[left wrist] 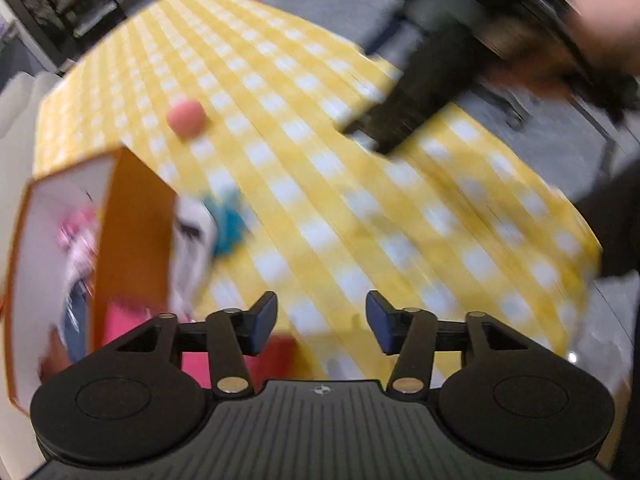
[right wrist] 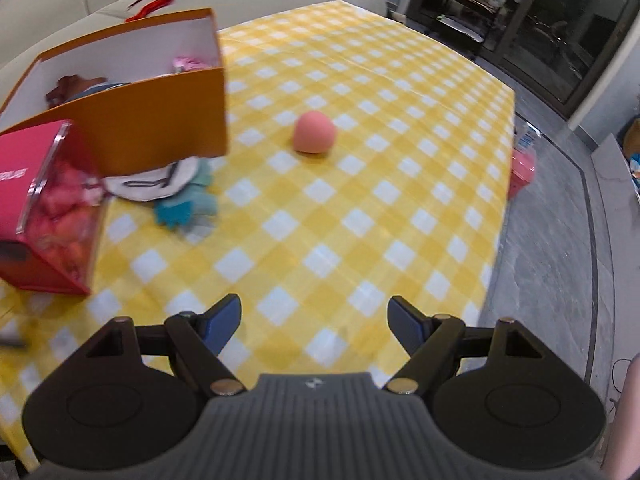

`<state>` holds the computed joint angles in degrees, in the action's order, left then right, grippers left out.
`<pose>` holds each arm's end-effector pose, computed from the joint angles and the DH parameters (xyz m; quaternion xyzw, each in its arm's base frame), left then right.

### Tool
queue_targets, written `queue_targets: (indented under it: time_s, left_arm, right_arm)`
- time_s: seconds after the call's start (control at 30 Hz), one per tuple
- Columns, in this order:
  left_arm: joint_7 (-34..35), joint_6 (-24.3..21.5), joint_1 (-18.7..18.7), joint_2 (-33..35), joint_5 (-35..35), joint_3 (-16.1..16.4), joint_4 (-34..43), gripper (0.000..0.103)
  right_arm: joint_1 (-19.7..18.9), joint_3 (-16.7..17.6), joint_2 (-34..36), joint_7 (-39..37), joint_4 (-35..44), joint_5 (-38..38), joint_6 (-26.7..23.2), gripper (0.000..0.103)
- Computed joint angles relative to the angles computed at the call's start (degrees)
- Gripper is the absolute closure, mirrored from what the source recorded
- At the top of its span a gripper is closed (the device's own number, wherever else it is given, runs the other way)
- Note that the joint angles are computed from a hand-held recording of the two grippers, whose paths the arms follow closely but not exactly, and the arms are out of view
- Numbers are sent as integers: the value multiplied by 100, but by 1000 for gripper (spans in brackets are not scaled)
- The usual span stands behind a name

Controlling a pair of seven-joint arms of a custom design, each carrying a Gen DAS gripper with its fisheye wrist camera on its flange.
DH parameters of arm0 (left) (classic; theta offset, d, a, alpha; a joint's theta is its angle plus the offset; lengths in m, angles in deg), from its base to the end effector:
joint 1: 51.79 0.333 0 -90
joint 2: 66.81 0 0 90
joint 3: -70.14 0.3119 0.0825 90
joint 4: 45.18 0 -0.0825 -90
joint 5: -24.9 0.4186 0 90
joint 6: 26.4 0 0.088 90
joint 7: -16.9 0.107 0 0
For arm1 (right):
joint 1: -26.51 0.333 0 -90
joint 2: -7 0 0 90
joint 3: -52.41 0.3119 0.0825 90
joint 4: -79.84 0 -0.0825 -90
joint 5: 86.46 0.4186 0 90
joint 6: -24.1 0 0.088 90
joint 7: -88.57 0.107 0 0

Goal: Organize soft objects
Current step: 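Withdraw both tools from the box toward the pink ball and slipper, then grasp the pink sponge ball with the right gripper while the left grasps the white-teal slipper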

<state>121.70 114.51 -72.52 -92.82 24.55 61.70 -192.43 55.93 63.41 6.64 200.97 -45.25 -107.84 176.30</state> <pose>0.3996 -0.2225 0.4296 -0.3887 0.9053 -0.1143 0.1275 0.4485 0.3955 0.4187 -0.8540 0.4484 -0.1749 0.1976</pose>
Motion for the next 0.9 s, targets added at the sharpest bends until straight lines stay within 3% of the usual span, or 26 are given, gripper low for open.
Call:
queue_targets:
  time_s: [0.17,0.23,0.3,0.53,0.9]
  left_arm:
    - [-148,171,418,1010,430,-68,785,37]
    - [-498,194,642,1388,902,-223,1075,28]
    - [-861,219,809,1674,1418,-325,1265,26]
    - [-1182,57,952,2404,2050,-327,1778,21]
    - [-743,-126,1033,3009,1272,-321,2226,21]
  right_arm:
    - [-106,-133,233,-2,181,-74,122,24]
    - [-115,-198,409,3,348,-124,164,24]
    - [-106,-276,627,-32,570,-117,204,24]
    - [35,-527,1429,-440,1472,200,115,24]
    - [338,-827,3026,-934,3458,1032,-218,24]
